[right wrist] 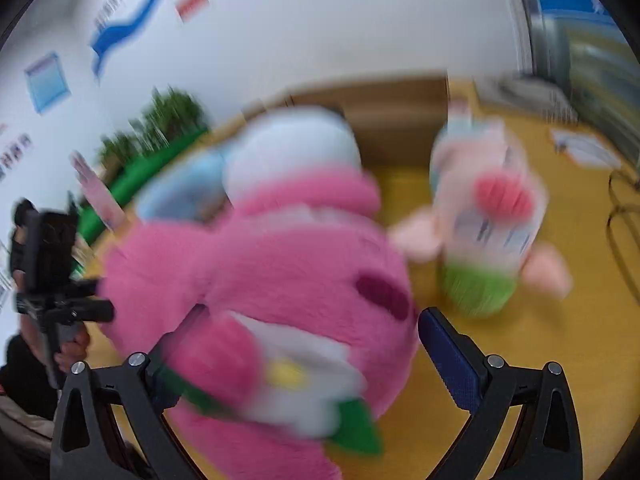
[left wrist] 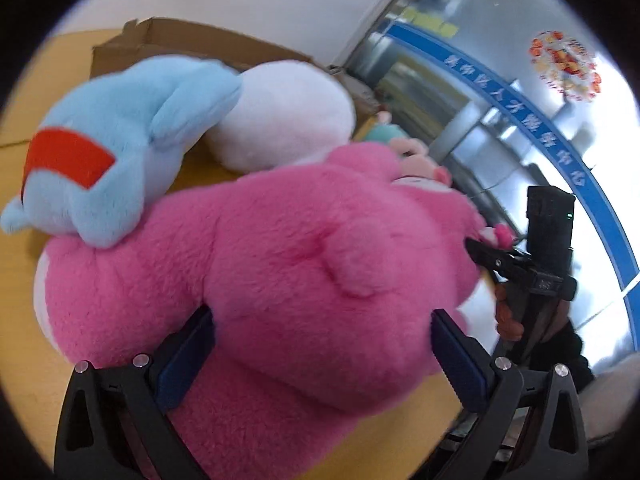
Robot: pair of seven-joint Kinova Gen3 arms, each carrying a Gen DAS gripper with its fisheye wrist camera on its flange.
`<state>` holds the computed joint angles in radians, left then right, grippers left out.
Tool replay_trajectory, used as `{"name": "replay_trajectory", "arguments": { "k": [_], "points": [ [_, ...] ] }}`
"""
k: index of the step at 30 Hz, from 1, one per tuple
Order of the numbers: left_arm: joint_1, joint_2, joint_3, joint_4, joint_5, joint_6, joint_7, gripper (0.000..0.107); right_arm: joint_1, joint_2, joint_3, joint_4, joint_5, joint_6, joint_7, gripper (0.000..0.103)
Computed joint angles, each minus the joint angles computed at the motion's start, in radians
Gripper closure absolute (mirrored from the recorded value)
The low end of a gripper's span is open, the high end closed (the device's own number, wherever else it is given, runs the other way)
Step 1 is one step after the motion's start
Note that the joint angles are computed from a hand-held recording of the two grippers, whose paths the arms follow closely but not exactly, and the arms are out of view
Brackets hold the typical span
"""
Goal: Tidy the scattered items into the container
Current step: 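Close both tools on the large pink bear and lift it, then carry the pink bear with both tools and lower it into the box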
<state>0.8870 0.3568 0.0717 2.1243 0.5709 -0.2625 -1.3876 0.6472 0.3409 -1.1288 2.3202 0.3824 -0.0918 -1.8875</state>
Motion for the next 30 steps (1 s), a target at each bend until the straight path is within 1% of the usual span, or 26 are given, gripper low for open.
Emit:
{"name": "replay_trajectory", "arguments": {
  "k": [1, 2, 3, 4, 6, 7, 8, 9, 10, 12, 13, 15, 16, 17, 18, 20, 21, 22, 23, 24, 25, 26, 29, 30],
  "points": [
    [-0.038, 0.001, 0.046, 0.009, -0.008, -0.022, -0.002, 0.004, 0.022, 0.046, -0.013, 0.008, 0.007, -0.027, -0.035, 0.0],
    [-0.08, -0.005, 0.092, 0.018, -0.02, -0.032, 0.011, 0.004, 0.062, 0.093, -0.044, 0.009, 0.019, -0.038, -0.054, 0.0],
    [-0.126, -0.013, 0.138, 0.022, -0.026, -0.028, 0.016, 0.004, 0.092, 0.122, -0.071, 0.009, 0.03, -0.033, -0.056, 0.0],
    [-0.172, -0.008, 0.185, 0.023, -0.016, -0.03, 0.005, 0.004, 0.103, 0.133, -0.088, 0.002, 0.04, -0.015, -0.042, 0.0],
    [-0.25, 0.005, 0.277, 0.025, 0.05, -0.048, -0.063, 0.004, 0.076, 0.111, -0.075, -0.005, 0.013, -0.006, -0.014, 0.0],
    [-0.271, 0.006, 0.307, 0.024, 0.091, -0.05, -0.101, 0.004, 0.052, 0.098, -0.06, -0.012, -0.006, -0.001, -0.017, 0.0],
    [-0.274, 0.007, 0.317, 0.022, 0.132, -0.053, -0.132, 0.004, 0.026, 0.082, -0.039, -0.012, -0.011, -0.008, -0.026, 0.0],
    [-0.258, 0.005, 0.309, 0.02, 0.172, -0.058, -0.161, 0.005, -0.008, 0.06, -0.007, -0.006, 0.0, -0.028, -0.052, 0.0],
    [-0.223, 0.001, 0.286, 0.022, 0.213, -0.076, -0.194, 0.006, -0.03, 0.044, 0.017, 0.001, 0.027, -0.046, -0.093, 0.0],
    [-0.131, -0.003, 0.225, 0.027, 0.294, -0.119, -0.246, 0.017, -0.093, 0.007, 0.087, 0.027, 0.065, -0.102, -0.174, 0.0],
    [-0.085, -0.007, 0.197, 0.032, 0.335, -0.137, -0.268, 0.02, -0.11, -0.016, 0.111, 0.039, 0.093, -0.126, -0.215, 0.002],
    [-0.005, -0.024, 0.145, 0.034, 0.416, -0.149, -0.316, 0.035, -0.113, -0.082, 0.158, 0.088, 0.17, -0.197, -0.296, 0.008],
    [0.026, -0.033, 0.129, 0.035, 0.457, -0.159, -0.348, 0.038, -0.137, -0.116, 0.19, 0.104, 0.202, -0.223, -0.337, 0.01],
    [0.047, -0.041, 0.129, 0.038, 0.498, -0.177, -0.38, 0.044, -0.175, -0.15, 0.236, 0.116, 0.231, -0.243, -0.377, 0.013],
    [0.054, -0.05, 0.149, 0.043, 0.538, -0.2, -0.415, 0.049, -0.209, -0.182, 0.282, 0.128, 0.266, -0.263, -0.418, 0.017],
    [0.016, -0.067, 0.228, 0.044, 0.62, -0.238, -0.484, 0.052, -0.276, -0.239, 0.37, 0.142, 0.339, -0.299, -0.499, 0.022],
    [0.0, -0.08, 0.26, 0.043, 0.66, -0.25, -0.525, 0.053, -0.287, -0.266, 0.398, 0.151, 0.38, -0.324, -0.54, 0.025],
    [0.001, -0.096, 0.273, 0.041, 0.701, -0.261, -0.565, 0.053, -0.278, -0.292, 0.412, 0.159, 0.42, -0.353, -0.581, 0.025],
    [0.022, -0.115, 0.267, 0.037, 0.742, -0.276, -0.606, 0.054, -0.252, -0.317, 0.408, 0.164, 0.457, -0.384, -0.621, 0.026],
    [0.059, -0.132, 0.243, 0.029, 0.782, -0.294, -0.647, 0.054, -0.244, -0.341, 0.422, 0.166, 0.493, -0.412, -0.662, 0.026],
    [0.106, -0.151, 0.204, 0.019, 0.817, -0.306, -0.687, 0.054, -0.255, -0.365, 0.452, 0.165, 0.531, -0.432, -0.703, 0.026],
    [0.152, -0.172, 0.16, 0.009, 0.839, -0.317, -0.728, 0.054, -0.284, -0.395, 0.498, 0.162, 0.565, -0.451, -0.743, 0.026],
    [0.273, -0.235, 0.021, -0.02, 0.856, -0.341, -0.85, 0.054, -0.385, -0.465, 0.633, 0.116, 0.67, -0.476, -0.865, 0.026],
    [0.3, -0.256, -0.025, -0.032, 0.846, -0.342, -0.891, 0.054, -0.399, -0.481, 0.657, 0.086, 0.705, -0.479, -0.906, 0.026]
  ]
}}
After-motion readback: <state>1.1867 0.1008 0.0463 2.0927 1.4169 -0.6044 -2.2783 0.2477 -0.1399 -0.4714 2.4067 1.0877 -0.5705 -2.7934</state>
